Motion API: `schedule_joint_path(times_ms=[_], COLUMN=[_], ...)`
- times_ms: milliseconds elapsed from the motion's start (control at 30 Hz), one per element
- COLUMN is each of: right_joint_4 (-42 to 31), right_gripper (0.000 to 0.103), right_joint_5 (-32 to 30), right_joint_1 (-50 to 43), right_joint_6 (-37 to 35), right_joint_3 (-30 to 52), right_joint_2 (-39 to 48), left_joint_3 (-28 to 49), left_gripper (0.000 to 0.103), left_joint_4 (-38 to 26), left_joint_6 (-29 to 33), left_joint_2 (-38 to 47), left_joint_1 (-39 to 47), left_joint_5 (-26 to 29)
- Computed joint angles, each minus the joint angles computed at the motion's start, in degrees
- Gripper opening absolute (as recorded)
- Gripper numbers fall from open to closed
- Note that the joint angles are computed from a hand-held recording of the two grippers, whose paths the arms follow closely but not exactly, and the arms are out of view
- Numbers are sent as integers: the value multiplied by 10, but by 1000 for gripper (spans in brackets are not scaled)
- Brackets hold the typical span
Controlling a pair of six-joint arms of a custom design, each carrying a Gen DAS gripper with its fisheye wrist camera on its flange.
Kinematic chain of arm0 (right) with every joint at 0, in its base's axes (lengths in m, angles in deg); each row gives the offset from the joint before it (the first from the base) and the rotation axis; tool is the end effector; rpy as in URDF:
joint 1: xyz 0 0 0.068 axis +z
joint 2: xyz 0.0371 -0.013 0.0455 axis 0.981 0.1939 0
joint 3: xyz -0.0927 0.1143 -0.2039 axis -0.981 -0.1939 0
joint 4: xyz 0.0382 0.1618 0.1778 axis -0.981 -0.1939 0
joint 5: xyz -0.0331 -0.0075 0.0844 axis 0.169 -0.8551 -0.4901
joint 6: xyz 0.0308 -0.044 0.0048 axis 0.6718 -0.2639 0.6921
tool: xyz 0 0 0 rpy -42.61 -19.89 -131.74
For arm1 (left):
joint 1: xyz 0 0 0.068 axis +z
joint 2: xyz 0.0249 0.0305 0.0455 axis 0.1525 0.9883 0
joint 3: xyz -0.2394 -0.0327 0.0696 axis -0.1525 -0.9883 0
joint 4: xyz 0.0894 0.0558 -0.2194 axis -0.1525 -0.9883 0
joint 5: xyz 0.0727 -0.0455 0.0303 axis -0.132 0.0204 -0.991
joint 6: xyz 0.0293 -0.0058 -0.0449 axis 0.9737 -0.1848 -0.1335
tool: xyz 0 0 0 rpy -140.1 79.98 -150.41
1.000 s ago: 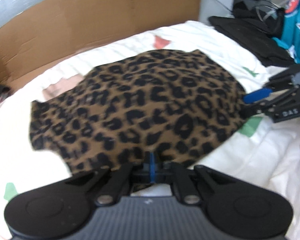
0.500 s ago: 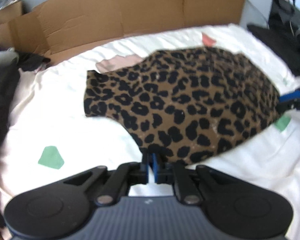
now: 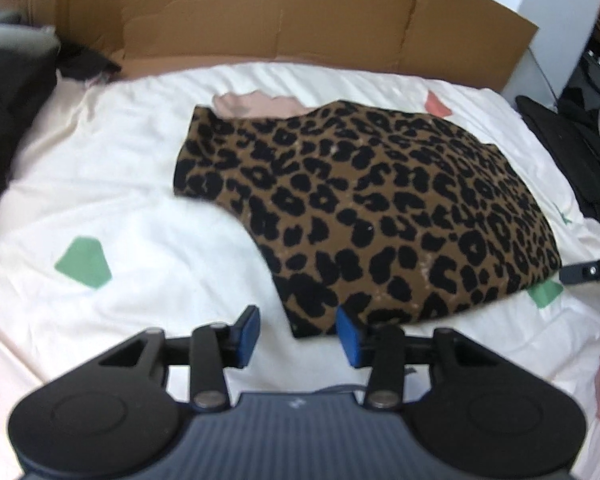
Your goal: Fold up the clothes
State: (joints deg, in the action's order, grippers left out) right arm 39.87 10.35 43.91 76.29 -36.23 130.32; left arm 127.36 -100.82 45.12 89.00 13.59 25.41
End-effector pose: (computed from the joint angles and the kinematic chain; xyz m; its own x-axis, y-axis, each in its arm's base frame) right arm 0.1571 -0.0898 0.1103 -0.7123 0.5993 -0.3653 0.4268 0.7830 0.4525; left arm 0.3204 0.0106 0.1245 -0.6783 0.5027 -0.5360 0.6518 0.7484 -0.1229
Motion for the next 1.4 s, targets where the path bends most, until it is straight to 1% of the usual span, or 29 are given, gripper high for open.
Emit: schedule_joint_path(times_ms=[133, 233, 333, 367, 433, 467, 533, 633, 767, 867, 900, 1167, 1267, 1333, 1400], right_joint_4=[42, 83, 101, 106, 100, 90, 72, 49, 43, 38, 37, 34, 43, 49, 56], right_gripper=[42, 42, 42, 34, 24, 14, 11, 9, 9, 9, 9, 8, 7, 7, 7], right_joint_5=[-76, -105, -115, -117, -116, -116, -117, -119, -111, -108, -107, -102, -97, -87, -82], right_joint_1=[-69, -88, -90, -90, -89, -91, -93, -93, -79, -81, -83, -110, -117, -119, -120], right_joint_6=[42, 63, 77, 82, 85, 78, 65, 47, 51, 44, 42, 28, 26, 26, 27], right_joint_3=[10, 5, 7, 8, 13, 17, 26, 41, 59, 74, 79, 108, 119, 129, 137], right_joint_2=[89, 127, 144, 148, 144, 137, 123, 98, 80, 81, 83, 99, 107, 115, 125], left_joint_3=[27, 32, 35, 37, 40, 41, 45, 57, 55, 48, 49, 104, 122, 140, 144], left_gripper=[46, 46, 46, 46, 46, 45, 43, 37, 25, 23, 13, 10, 9, 8, 8], left_joint_4=[-16, -14, -16, -17, -20, -22, -29, -51, -59, -58, -62, -159, -205, -249, -271], left_joint_6=[-20, -24, -33, -36, -40, -41, -45, -55, -71, -82, -85, -94, -102, -96, -102], left_joint_2=[32, 46, 50, 52, 54, 54, 55, 62, 63, 62, 63, 81, 84, 93, 89], left_joint_1=[4, 7, 8, 9, 9, 10, 12, 18, 24, 20, 18, 14, 11, 8, 1], left_joint_5=[14, 18, 24, 26, 29, 30, 36, 54, 78, 78, 76, 84, 90, 90, 88])
